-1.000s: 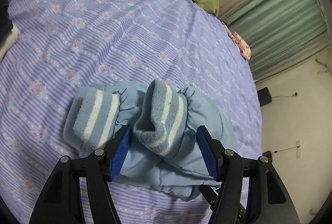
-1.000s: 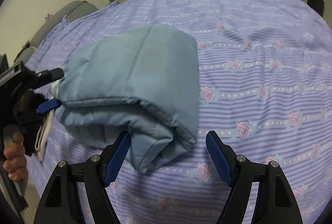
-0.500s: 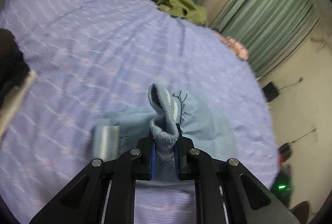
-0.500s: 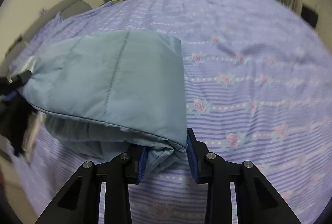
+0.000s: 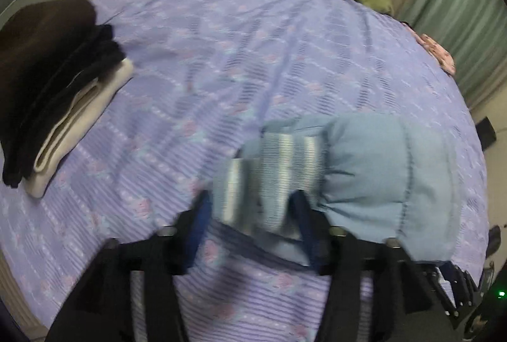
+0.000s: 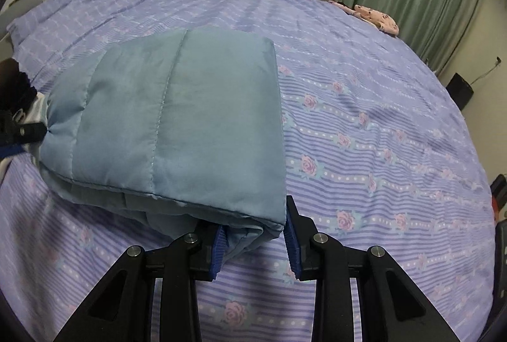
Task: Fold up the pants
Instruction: 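Grasp the folded bundle edge with the right tool while the left tool grips the cuffs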
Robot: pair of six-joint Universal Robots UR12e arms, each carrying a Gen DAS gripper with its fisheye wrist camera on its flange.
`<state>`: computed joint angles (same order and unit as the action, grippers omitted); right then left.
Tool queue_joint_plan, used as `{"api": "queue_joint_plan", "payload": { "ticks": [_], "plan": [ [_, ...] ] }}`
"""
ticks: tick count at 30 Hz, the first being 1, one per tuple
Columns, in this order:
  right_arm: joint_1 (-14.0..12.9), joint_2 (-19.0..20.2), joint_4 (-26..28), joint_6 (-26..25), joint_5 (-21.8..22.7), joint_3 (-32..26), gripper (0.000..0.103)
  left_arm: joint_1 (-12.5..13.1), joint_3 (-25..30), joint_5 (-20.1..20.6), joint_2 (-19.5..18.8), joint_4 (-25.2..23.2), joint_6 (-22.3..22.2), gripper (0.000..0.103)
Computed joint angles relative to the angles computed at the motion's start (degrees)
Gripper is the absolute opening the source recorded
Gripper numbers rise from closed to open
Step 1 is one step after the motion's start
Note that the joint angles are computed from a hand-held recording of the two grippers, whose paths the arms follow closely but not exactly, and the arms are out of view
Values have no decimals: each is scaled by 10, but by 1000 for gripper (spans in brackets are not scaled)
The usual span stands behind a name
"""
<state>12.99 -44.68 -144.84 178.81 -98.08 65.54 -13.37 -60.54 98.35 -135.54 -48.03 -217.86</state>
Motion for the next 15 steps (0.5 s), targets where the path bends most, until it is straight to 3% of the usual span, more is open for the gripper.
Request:
{"api": "queue_joint_plan", "payload": {
  "ticks": [5,9,10,11,12,14,15],
  "plan": [
    [1,1,4,3,-3,-2,32,17,-23,-67,4,9,-48,74],
    [1,3,10,12,-3,-4,32,35,-59,-162,9,65,-104,74],
    [0,3,11,17,-4,-4,32,40,-70,-189,9,90,-121,70],
    [0,4,10,20,-5,-4,32,46,-84,-221,9,129,-140,54],
    [0,4,8,20,-9,-3,32,50,-92,-246,7,160,-151,47],
    [3,4,-1,14,-21,2,30,46,-84,-236,6,162,-121,33],
    [4,3,-5,10,-28,4,29,39,-73,-203,8,156,-74,32]
  ]
}}
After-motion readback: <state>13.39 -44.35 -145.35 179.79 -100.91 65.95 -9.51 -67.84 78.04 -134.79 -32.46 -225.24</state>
